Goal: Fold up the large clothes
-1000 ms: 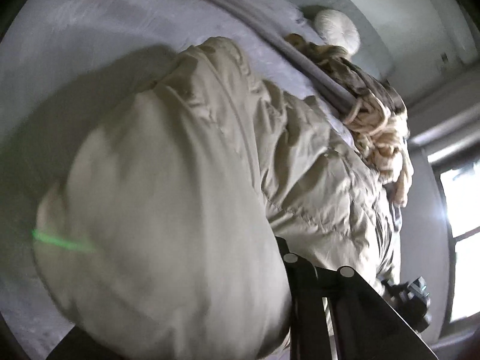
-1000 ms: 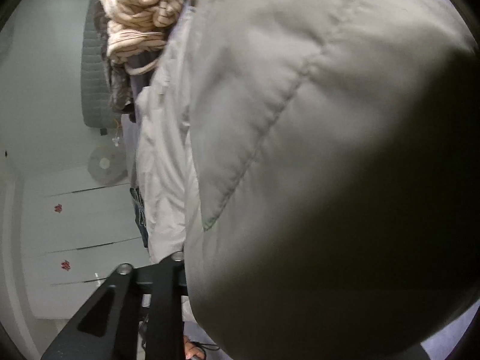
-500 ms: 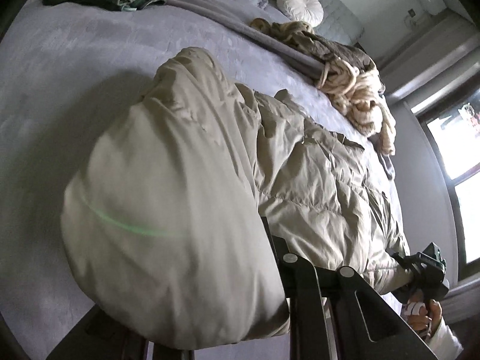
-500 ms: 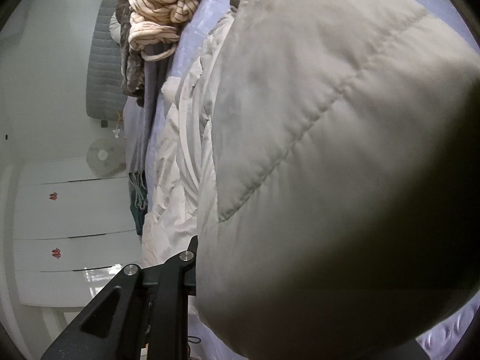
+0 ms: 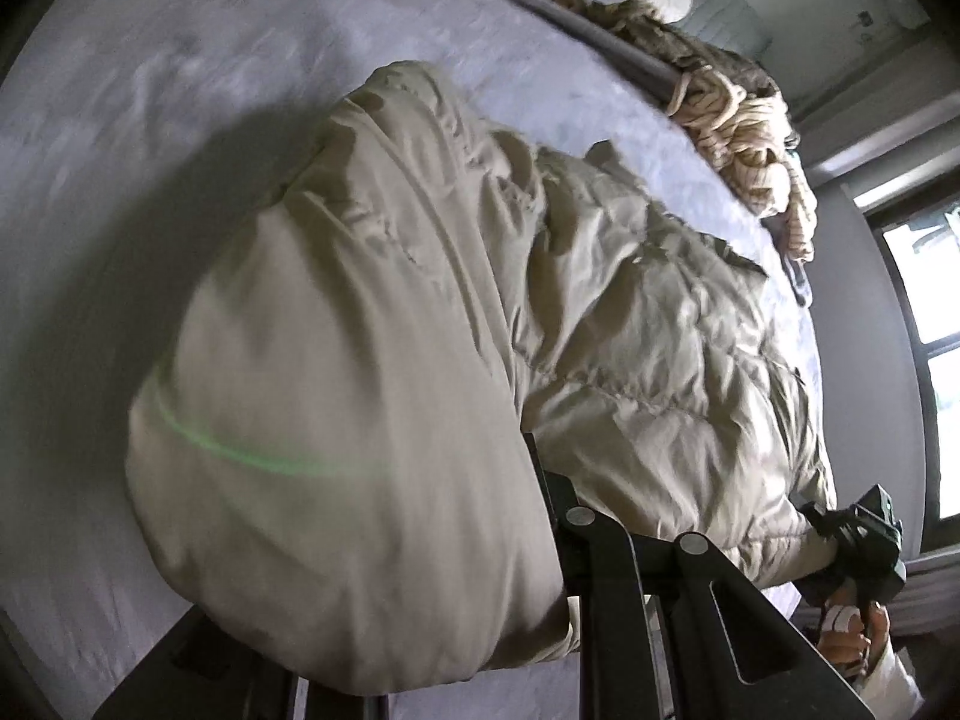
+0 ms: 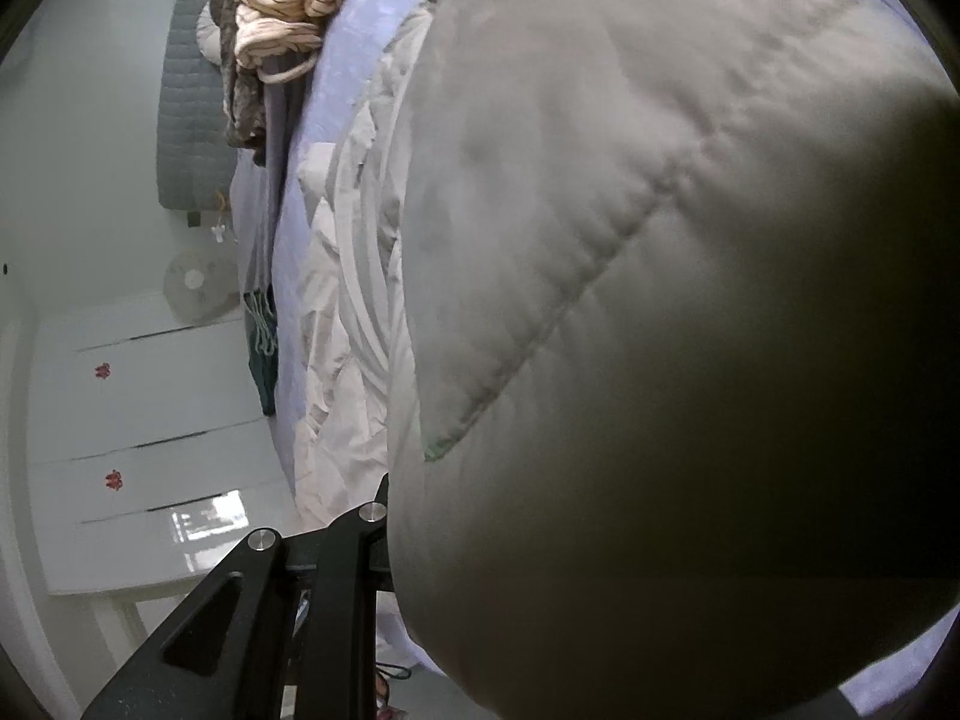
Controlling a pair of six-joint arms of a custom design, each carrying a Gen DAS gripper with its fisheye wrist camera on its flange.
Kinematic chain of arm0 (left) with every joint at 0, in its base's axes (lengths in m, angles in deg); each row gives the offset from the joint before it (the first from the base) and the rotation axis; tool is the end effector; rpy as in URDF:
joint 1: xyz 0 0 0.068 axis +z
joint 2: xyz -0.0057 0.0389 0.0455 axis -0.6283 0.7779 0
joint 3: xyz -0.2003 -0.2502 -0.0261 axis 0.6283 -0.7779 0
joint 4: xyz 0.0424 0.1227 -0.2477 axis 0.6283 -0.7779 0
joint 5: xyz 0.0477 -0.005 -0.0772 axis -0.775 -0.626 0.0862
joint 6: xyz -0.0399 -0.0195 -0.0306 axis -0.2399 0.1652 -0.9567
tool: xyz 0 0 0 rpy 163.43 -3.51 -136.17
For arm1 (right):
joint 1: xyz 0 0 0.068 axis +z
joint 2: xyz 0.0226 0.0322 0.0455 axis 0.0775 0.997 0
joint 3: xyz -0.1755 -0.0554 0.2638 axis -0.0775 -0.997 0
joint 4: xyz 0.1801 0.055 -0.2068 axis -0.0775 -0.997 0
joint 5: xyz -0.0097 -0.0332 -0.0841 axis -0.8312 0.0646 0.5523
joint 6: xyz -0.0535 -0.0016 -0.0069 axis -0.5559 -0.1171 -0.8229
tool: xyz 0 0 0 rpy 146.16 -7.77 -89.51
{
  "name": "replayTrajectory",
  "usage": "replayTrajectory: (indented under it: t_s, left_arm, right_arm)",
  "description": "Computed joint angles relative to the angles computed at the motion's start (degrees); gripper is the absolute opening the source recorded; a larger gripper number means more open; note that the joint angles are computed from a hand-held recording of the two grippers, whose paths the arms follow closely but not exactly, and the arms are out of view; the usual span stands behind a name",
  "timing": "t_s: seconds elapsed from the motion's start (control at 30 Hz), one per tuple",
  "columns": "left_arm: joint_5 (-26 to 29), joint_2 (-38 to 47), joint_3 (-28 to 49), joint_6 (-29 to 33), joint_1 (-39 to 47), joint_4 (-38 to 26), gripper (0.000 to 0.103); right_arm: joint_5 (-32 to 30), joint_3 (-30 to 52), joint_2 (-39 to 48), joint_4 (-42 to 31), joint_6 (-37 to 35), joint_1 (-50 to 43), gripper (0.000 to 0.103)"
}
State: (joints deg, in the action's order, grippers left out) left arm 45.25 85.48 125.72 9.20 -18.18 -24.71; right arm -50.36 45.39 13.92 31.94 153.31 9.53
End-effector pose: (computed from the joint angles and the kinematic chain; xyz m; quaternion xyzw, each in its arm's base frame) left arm 0.2237 0.0662 0.2022 -0.1166 0.9571 -0.2246 0.1409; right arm 0.2226 0.0433 0.2383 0.3624 0.8337 0.4166 0.0080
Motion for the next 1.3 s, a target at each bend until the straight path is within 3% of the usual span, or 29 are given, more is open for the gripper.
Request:
replayTrajectory:
  t_s: [0.13, 0.23, 0.37, 0.7, 0.9, 1.13, 1.3]
  left_arm:
    - [-2.1, -1.4, -3.2, -1.5, 0.4, 0.9, 0.022]
    - [-4.2, -3.7, -3.2, -3.2, -0.6, -0.1, 0.023]
    - [-10.6, -7.6, -2.8, -3.8, -1.0, -3.3, 0.058]
    - [-15.9, -9.5, -4.6, -0.2, 9.5, -6.7, 0.059]
    - [-18.0, -15.3, -3.5, 2.6, 10.4, -12.4, 0.059]
    - [-19.7, -22.8, -2.3, 1.1, 3.3, -21.4, 0.059]
    - [-20.9, -26.6, -1.7, -5.7, -7.6, -25.5, 0.059]
  right_arm:
    - [-0.7, -1.7, -2.6, -2.6, -0.4, -0.5, 0.025]
    - [-0.6, 0.4, -1.6, -5.7, -2.5, -0.6, 0.033]
    - [-0.8, 3.0, -1.6, -12.6, -6.6, -1.8, 0.051]
    - [1.0, 5.5, -4.4, -28.3, -15.9, -7.0, 0.055]
    - [1.8, 7.2, -8.0, -36.9, -23.8, -10.7, 0.055]
    - [3.3, 10.2, -13.2, -49.8, -36.7, -16.9, 0.055]
    - [7.1, 13.6, -15.1, -53.4, -38.0, -12.6, 0.055]
